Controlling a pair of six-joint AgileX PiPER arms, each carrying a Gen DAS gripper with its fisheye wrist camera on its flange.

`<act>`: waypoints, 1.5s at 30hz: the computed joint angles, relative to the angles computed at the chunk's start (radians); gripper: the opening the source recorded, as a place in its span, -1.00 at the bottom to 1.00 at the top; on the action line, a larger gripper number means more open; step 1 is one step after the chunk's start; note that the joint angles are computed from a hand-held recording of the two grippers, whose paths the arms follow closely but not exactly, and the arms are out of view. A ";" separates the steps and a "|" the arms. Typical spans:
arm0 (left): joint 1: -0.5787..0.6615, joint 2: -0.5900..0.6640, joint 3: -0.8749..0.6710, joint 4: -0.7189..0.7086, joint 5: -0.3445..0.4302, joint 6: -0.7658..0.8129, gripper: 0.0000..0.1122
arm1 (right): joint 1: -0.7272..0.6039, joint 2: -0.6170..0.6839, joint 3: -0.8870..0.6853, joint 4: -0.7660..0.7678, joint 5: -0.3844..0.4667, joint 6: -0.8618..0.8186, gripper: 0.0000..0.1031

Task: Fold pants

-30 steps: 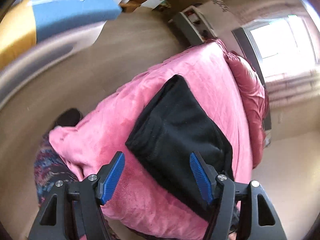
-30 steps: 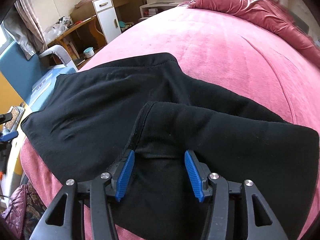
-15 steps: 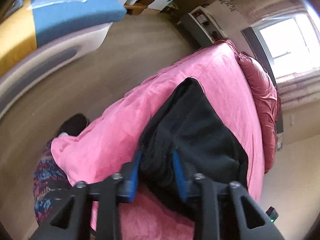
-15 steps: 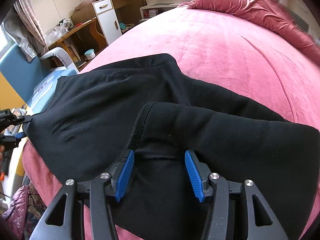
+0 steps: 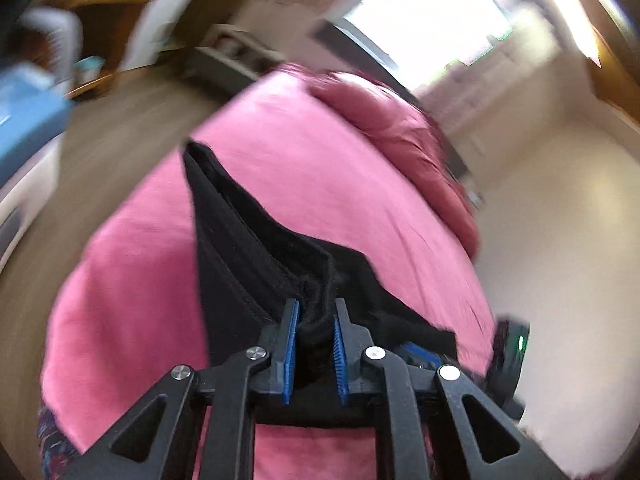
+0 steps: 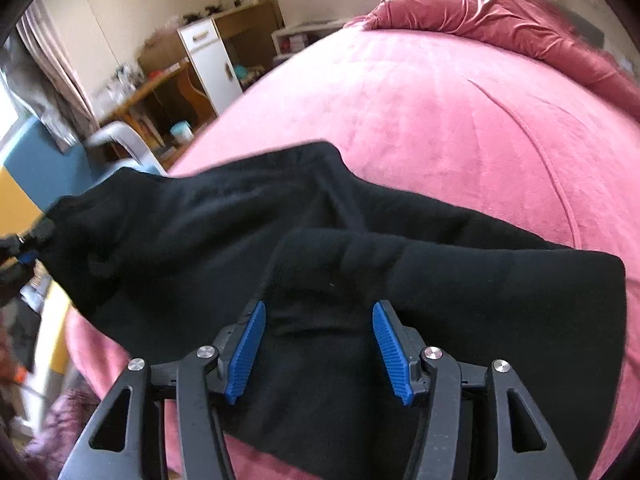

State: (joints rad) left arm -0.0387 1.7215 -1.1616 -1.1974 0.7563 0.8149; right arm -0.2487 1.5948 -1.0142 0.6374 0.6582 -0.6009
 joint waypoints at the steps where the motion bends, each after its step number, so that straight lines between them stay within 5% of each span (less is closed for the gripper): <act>1: -0.033 0.003 -0.011 0.016 0.002 0.007 -0.75 | -0.029 0.006 -0.012 0.081 0.061 -0.064 0.13; 7: -0.161 0.035 -0.045 0.064 0.014 0.037 -0.90 | -0.150 0.110 -0.106 0.412 0.421 -0.232 0.52; 10: -0.214 0.036 -0.051 0.109 -0.008 0.019 -0.90 | -0.123 0.176 -0.170 0.455 0.508 -0.224 0.56; 19: -0.153 -0.037 0.033 0.220 -0.037 -0.169 -0.84 | 0.040 0.253 -0.294 0.339 0.423 -0.109 0.57; 21: -0.084 -0.060 0.073 0.253 -0.034 -0.250 -0.50 | 0.060 0.268 -0.308 0.332 0.415 -0.098 0.56; 26: 0.069 -0.082 0.162 0.278 -0.034 -0.410 -0.23 | 0.094 0.287 -0.302 0.309 0.376 -0.078 0.57; 30: 0.131 -0.075 0.228 0.192 -0.074 -0.385 0.18 | 0.088 0.269 -0.247 0.313 0.356 -0.100 0.57; 36: 0.157 0.018 0.173 0.114 -0.121 -0.381 0.19 | 0.052 0.218 -0.157 0.324 0.340 -0.134 0.57; 41: 0.126 0.121 0.042 0.182 -0.151 -0.488 0.12 | 0.040 0.198 -0.135 0.310 0.331 -0.126 0.57; 43: 0.127 0.137 0.021 0.196 -0.145 -0.475 -0.24 | 0.038 0.195 -0.129 0.302 0.328 -0.122 0.56; 44: 0.117 0.138 0.013 0.228 -0.157 -0.485 -0.57 | 0.037 0.193 -0.128 0.296 0.328 -0.120 0.56; 45: 0.121 0.128 0.026 0.219 -0.160 -0.465 -0.60 | 0.039 0.194 -0.131 0.292 0.328 -0.117 0.56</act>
